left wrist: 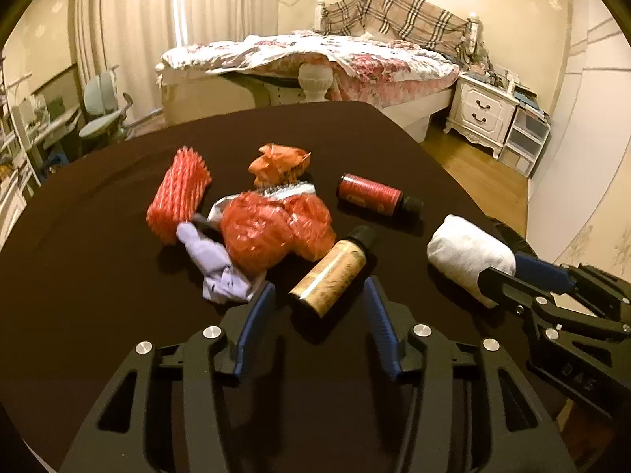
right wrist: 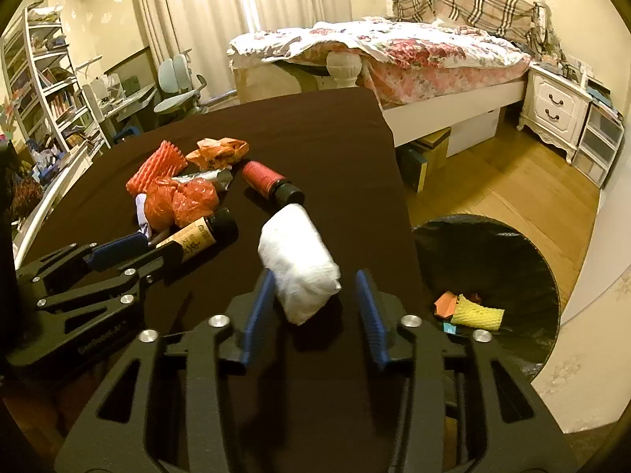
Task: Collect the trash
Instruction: 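Grasp the tan cylinder with the left gripper, then carry the white bundle with the right gripper while the left gripper carries the tan bottle to the bin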
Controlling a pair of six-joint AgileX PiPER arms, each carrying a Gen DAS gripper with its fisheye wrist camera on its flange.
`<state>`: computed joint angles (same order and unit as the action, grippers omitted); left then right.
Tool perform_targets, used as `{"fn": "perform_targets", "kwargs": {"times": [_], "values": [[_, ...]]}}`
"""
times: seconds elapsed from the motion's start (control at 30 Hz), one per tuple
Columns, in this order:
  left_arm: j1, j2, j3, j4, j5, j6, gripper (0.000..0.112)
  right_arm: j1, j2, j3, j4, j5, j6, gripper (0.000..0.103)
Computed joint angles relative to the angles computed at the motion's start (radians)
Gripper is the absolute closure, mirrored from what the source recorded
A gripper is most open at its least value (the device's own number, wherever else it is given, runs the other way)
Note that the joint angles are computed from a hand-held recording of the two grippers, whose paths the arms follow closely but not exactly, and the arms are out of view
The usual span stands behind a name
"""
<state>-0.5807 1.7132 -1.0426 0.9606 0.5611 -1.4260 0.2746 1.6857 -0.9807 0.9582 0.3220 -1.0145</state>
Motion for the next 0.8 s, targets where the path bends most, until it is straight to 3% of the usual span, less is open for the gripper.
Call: {"fn": "perform_targets", "kwargs": {"times": [0.23, 0.4, 0.47, 0.8], "values": [[0.039, 0.077, -0.084, -0.106, -0.023, 0.176, 0.059, -0.01, 0.014, -0.023, 0.001, 0.021, 0.003, 0.057], [0.057, 0.09, -0.097, -0.195, -0.037, 0.266, 0.08, -0.016, 0.02, -0.039, -0.012, 0.036, 0.018, 0.057], [0.056, 0.079, -0.084, -0.187, -0.046, 0.252, 0.085, -0.017, 0.02, -0.044, -0.015, 0.042, 0.021, 0.057], [0.036, 0.044, -0.032, -0.125, -0.047, 0.154, 0.085, 0.002, 0.038, -0.072, -0.061, 0.062, 0.053, 0.057]]}}
